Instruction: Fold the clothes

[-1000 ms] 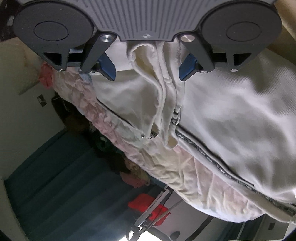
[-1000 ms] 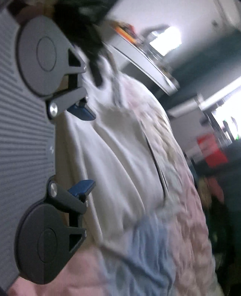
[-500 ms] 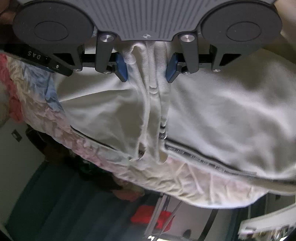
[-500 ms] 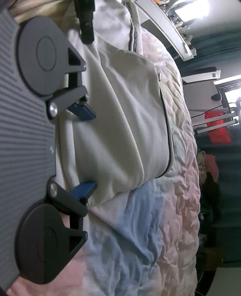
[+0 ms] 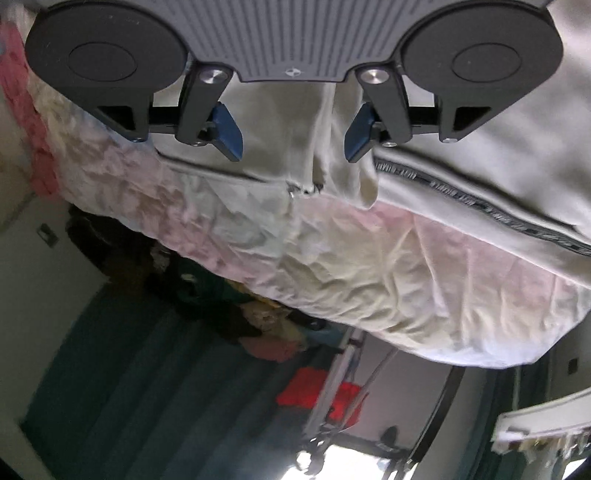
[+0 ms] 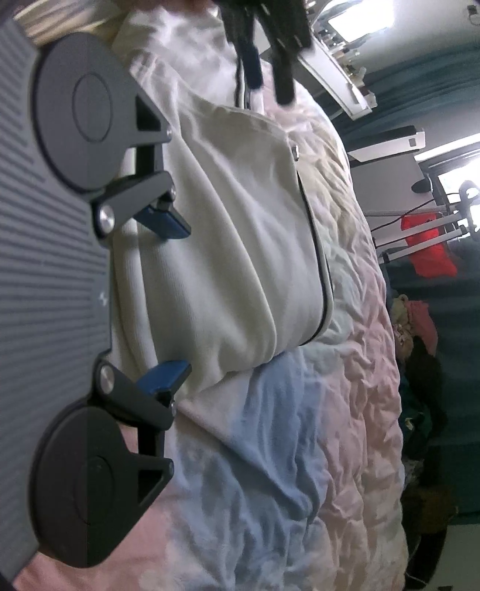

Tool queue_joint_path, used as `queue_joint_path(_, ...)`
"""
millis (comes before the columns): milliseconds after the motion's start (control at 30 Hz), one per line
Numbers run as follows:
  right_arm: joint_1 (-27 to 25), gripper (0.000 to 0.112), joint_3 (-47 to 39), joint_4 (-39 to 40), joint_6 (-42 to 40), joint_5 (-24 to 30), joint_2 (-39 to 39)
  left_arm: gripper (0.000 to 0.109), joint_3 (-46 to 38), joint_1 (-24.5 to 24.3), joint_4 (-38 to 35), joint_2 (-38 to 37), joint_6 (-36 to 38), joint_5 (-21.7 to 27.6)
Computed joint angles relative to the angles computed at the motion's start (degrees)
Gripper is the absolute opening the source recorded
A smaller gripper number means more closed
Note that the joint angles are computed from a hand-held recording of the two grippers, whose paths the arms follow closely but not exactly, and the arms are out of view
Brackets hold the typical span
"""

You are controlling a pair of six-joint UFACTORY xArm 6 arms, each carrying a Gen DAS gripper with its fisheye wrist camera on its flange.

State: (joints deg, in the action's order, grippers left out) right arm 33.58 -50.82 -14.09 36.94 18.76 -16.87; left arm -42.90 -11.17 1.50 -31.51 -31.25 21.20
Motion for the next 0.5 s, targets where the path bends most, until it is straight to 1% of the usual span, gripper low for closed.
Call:
queue_joint_path(100, -1.1, 0.075, 0.6, 1.6, -0.5, -0.8, -0.6, 0.060, -4.9, 0.0, -1.3, 6.7, 2.8, 1.1)
queue_joint_path(133, -1.5, 0.075, 0.8, 2.6, -0.8, -1.2, -0.6, 0.052, -6.6, -0.1, -3.6, 8.6, 5.8, 2.5)
queue_joint_path(167, -1.7, 0.075, 0.8, 5.2, -2.8, -1.6, -0.4, 0.045, -8.6, -0.3, -4.8, 10.6, 8.6, 4.8)
queue_joint_path(200, -1.9, 0.075, 0.8, 7.9, -4.9, -1.9, -0.2, 0.030, -10.8, -0.5, -3.6, 12.5, 9.7, 7.7)
queue_joint_path(233, -2.0, 0.076, 0.3, 11.0, -8.3, -1.4, 0.4, 0.019, -12.4, -0.7, -0.8, 13.8, 8.6, 9.8)
queue_joint_path(267, -2.2, 0.075, -0.6, 11.8, -10.2, -0.5, 1.0, 0.013, -13.7, -0.8, 1.8, 14.7, 7.1, 11.5)
queue_joint_path(300, -2.4, 0.075, -0.9, 10.8, -9.8, -0.6, 1.3, 0.009, -14.6, -0.8, 2.9, 15.2, 5.9, 12.5)
queue_joint_path(333, -2.4, 0.075, -1.1, 11.1, -10.3, -1.2, 1.6, 0.007, -14.8, -0.5, 3.4, 14.9, 4.6, 12.3)
queue_joint_path(367, -2.4, 0.075, -1.2, 12.5, -11.5, -1.4, 1.8, 0.007, -14.5, -0.4, 5.5, 14.4, 2.8, 11.4)
queue_joint_path(433, -2.4, 0.076, -1.4, 15.2, -13.9, -1.7, 2.3, 0.008, -14.0, -0.6, 11.5, 13.9, 0.1, 10.4)
queue_joint_path(500, -2.3, 0.077, -1.5, 13.1, -13.2, -1.8, 2.6, 0.008, -13.4, -1.2, 14.8, 14.5, -0.5, 11.9)
